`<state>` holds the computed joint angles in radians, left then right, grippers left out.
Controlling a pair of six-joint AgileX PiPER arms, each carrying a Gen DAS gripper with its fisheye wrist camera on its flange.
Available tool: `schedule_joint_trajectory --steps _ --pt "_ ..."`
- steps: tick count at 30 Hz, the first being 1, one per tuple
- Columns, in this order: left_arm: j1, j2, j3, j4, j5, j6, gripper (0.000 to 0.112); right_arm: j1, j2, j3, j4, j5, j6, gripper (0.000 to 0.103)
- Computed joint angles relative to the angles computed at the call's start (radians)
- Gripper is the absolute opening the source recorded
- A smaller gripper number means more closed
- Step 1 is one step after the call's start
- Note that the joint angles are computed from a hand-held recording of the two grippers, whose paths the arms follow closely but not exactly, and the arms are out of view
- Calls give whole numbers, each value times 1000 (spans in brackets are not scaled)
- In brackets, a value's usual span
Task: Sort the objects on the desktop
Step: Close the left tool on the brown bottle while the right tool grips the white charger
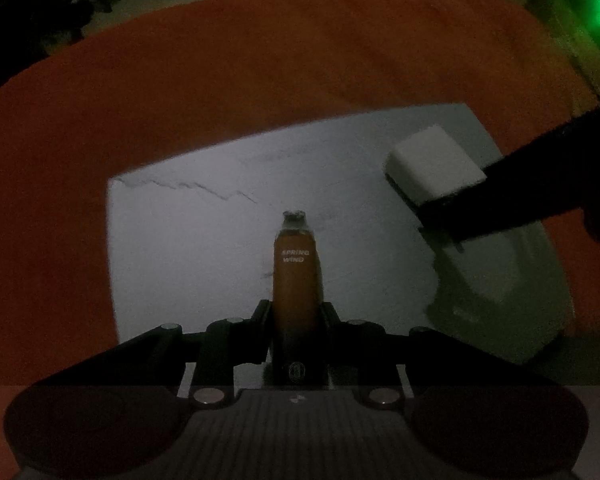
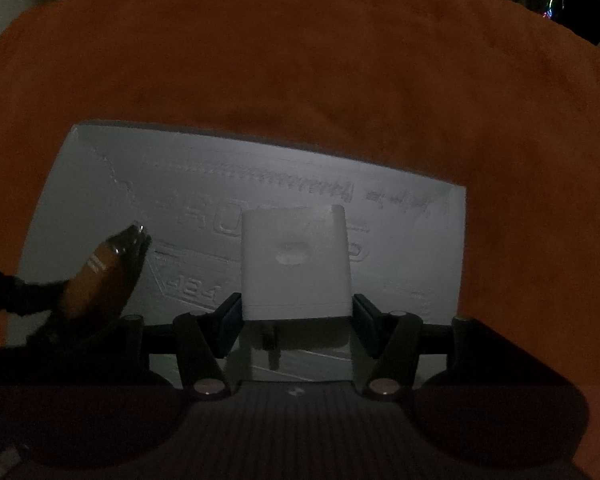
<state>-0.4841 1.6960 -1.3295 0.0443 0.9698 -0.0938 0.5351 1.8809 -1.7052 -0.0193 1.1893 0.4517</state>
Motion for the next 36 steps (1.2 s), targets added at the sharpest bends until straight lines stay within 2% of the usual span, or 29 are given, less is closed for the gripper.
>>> schedule_joint_trajectory --steps 24,36 --pt "79 -13 7 -108 -29 5 21 -21 -45 23 34 9 -27 60" --pt "46 2 50 -88 -49 -19 21 7 -1 17 10 25 -29 59"
